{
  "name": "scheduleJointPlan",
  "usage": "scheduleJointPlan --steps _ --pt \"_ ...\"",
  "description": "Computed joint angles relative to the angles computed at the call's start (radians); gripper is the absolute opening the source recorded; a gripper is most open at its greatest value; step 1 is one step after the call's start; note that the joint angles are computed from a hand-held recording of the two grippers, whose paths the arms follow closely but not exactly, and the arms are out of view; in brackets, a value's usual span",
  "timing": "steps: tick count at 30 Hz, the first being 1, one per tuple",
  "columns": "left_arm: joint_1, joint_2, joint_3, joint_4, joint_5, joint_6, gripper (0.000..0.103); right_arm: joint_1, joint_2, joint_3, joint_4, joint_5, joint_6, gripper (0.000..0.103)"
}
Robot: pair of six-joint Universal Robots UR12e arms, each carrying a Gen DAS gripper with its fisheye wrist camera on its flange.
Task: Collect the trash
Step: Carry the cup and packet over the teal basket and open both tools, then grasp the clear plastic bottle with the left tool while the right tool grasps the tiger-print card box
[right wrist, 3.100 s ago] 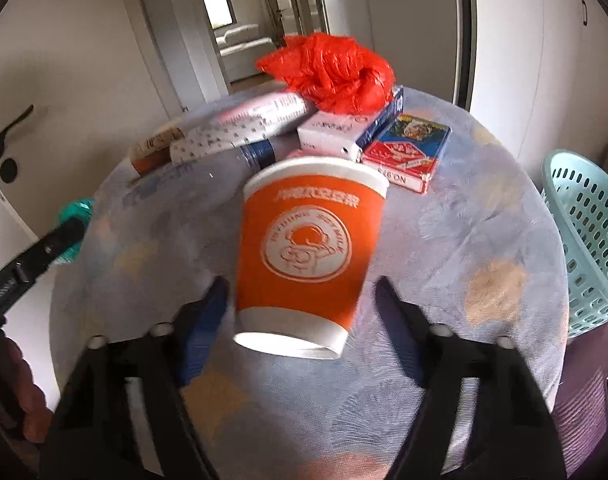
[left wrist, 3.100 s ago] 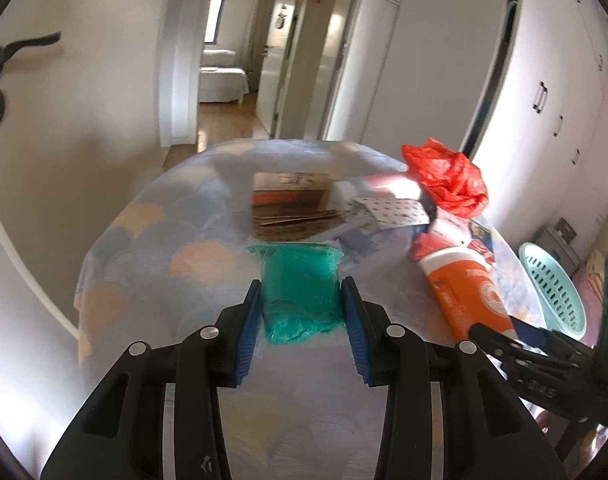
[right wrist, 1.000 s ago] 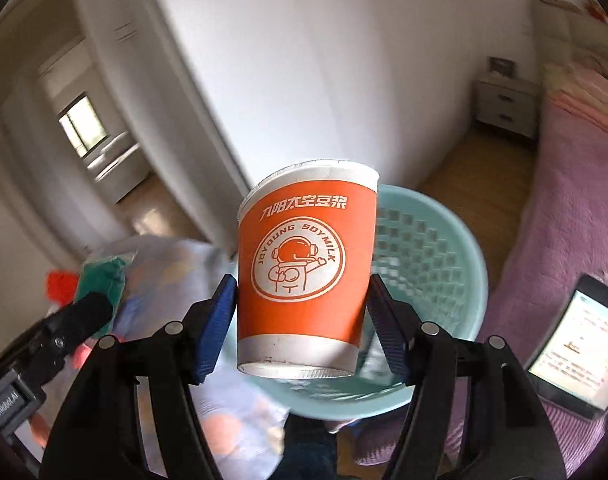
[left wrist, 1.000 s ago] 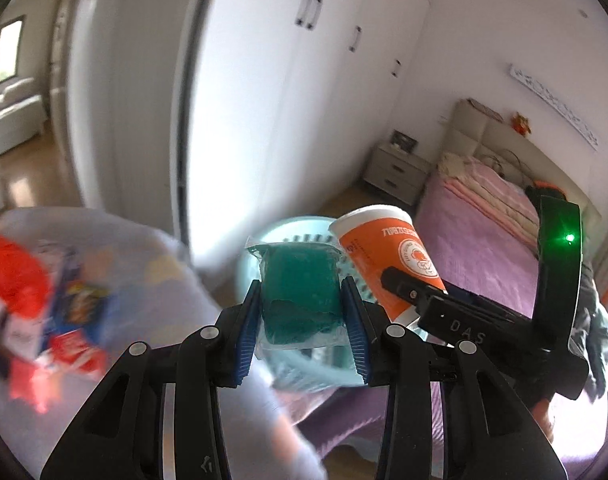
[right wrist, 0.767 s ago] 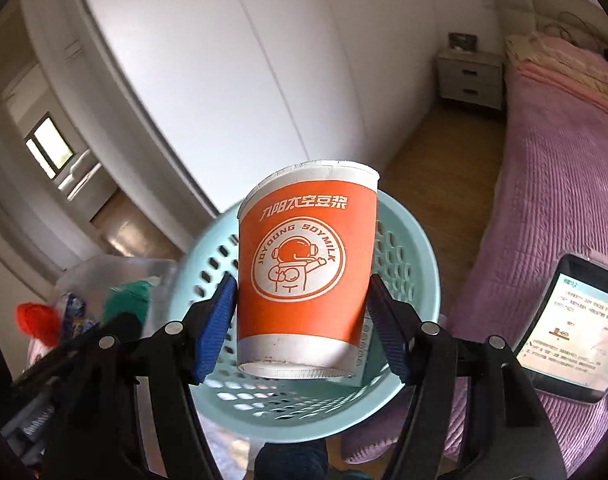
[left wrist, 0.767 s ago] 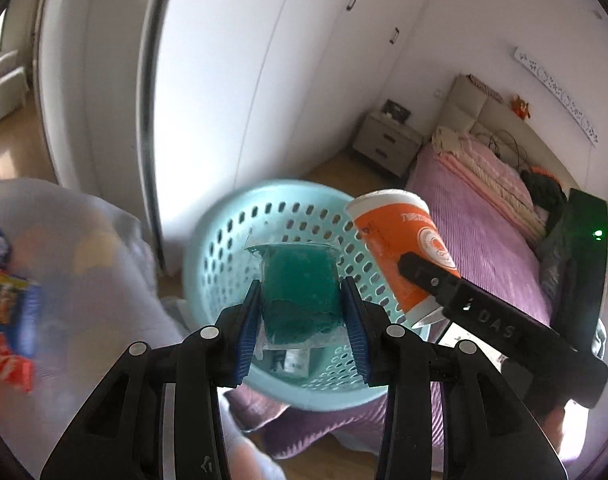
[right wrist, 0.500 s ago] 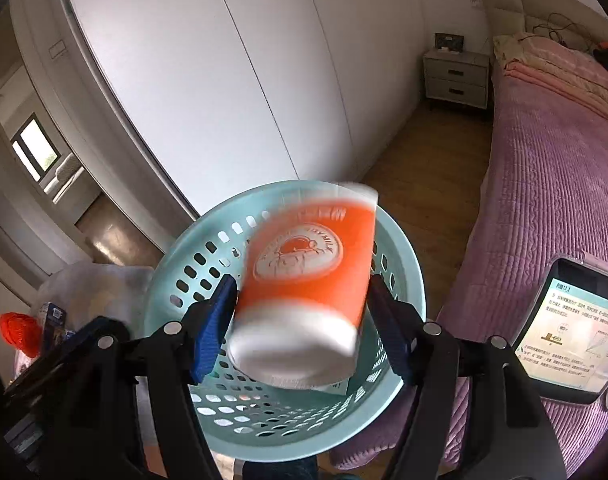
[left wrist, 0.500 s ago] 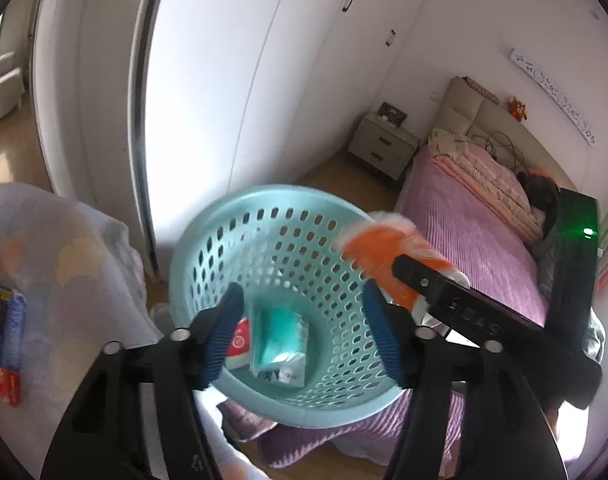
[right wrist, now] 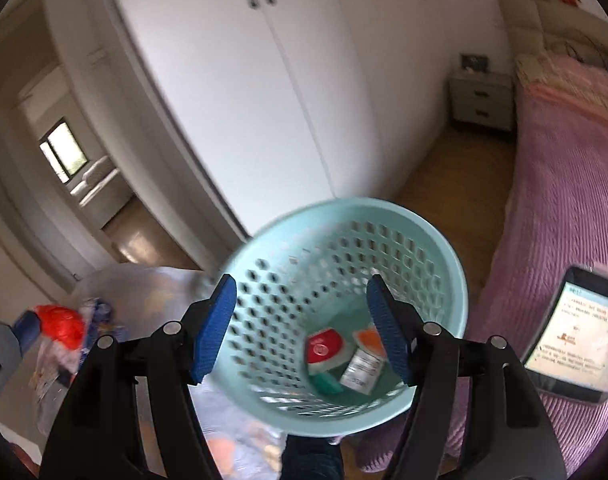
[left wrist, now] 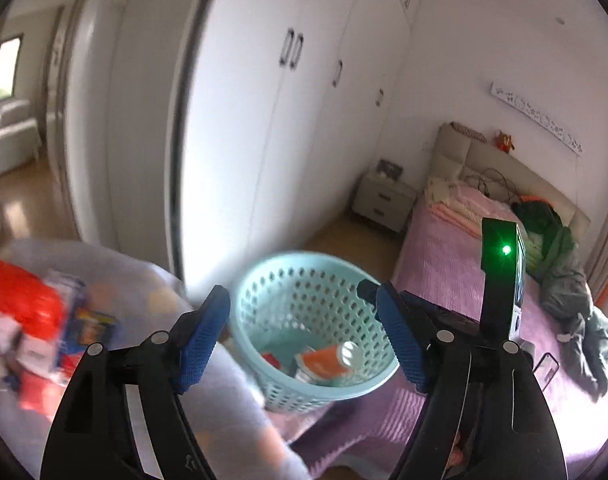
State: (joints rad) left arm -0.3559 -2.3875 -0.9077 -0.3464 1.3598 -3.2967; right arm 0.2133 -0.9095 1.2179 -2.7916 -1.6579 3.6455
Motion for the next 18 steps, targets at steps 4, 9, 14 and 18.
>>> scheduleJointPlan --steps 4,9,14,18 --pt "0.019 0.079 -0.13 0.114 0.061 -0.031 0.074 0.029 0.004 -0.017 -0.063 0.033 -0.079 0.064" --pt "0.059 0.181 -0.299 0.194 0.189 -0.075 0.074 0.07 0.026 -0.05 -0.117 0.086 -0.196 0.064" --pt "0.107 0.246 -0.405 0.146 0.295 -0.126 0.074 0.102 0.064 -0.105 -0.101 0.155 -0.286 0.064" --pt "0.146 0.269 -0.446 0.054 0.338 -0.15 0.074 0.126 0.108 -0.186 -0.013 0.196 -0.322 0.064"
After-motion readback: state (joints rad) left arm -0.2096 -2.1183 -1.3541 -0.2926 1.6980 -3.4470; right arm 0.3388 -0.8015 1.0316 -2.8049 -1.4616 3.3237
